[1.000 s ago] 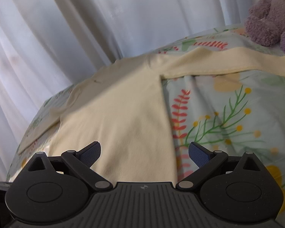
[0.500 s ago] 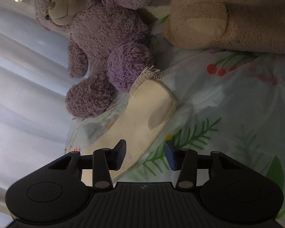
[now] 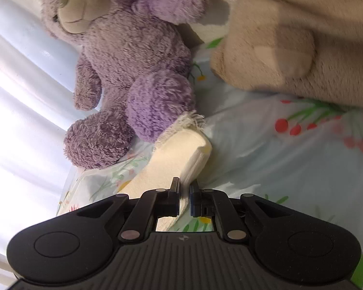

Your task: Fold small clothes

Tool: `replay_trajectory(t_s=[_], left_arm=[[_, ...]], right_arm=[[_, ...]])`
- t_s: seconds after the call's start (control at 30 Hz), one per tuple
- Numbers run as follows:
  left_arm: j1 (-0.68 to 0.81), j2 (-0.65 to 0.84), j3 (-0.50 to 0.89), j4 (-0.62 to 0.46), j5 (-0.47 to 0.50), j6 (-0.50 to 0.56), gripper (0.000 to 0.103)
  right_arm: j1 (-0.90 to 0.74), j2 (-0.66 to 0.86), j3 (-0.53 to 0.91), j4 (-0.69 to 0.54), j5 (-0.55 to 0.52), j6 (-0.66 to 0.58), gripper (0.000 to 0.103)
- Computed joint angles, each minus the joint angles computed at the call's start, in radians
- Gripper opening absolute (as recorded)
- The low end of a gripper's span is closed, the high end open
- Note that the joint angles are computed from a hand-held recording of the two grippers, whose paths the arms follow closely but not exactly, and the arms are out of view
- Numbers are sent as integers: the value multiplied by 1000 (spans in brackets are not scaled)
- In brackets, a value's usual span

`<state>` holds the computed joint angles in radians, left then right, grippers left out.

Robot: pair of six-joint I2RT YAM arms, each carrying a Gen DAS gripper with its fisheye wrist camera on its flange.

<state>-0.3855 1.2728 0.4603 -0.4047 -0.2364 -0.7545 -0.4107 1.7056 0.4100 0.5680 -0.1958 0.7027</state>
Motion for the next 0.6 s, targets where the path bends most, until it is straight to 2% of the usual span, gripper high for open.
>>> replay_trajectory(t_s=[0.17, 0.27, 0.33, 0.47, 0.6], left_arm=[[23, 8, 7, -5, 24, 60, 103], [62, -14, -2, 8, 60, 68, 103], [97, -42, -17, 22, 90, 89, 103], [156, -76, -31, 45, 125, 159, 103], [247, -111, -24, 101, 186, 220, 103]], right_arm=[[246, -216, 9, -83, 214, -134, 7], [467, -304, 46, -77, 257, -200, 6], [600, -309, 76, -54, 270, -242, 7], [892, -177, 195, 2, 297, -358, 6], [1107, 85, 366, -24, 306, -459, 7]])
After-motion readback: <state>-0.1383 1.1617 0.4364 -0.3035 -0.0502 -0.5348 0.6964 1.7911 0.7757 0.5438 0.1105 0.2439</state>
